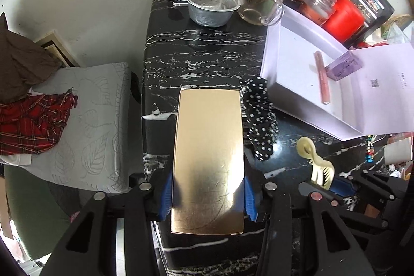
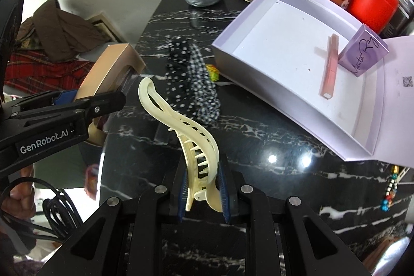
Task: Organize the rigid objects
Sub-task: 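Carry the gold box with the left tool while the right tool carries the claw clip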
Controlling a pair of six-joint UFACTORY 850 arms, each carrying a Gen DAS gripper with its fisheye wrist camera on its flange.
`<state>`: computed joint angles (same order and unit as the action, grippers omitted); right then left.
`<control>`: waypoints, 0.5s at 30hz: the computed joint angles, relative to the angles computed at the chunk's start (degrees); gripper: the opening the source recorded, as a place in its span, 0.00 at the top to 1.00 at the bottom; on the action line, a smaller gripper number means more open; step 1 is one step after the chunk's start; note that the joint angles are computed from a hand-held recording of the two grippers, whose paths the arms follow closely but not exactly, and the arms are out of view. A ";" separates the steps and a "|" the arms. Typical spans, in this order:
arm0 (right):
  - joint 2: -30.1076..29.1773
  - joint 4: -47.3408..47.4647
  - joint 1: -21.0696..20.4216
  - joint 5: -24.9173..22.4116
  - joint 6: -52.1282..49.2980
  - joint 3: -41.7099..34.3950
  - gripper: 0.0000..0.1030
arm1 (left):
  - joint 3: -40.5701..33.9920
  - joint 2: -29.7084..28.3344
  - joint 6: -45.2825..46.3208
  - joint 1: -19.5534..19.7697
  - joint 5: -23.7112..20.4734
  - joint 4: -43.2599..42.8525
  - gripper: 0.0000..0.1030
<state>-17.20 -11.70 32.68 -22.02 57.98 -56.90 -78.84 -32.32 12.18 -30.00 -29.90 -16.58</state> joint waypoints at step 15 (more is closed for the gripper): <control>4.14 -8.15 1.39 -1.75 8.90 0.95 0.80 | 3.19 5.61 3.34 -1.87 1.91 -2.50 0.58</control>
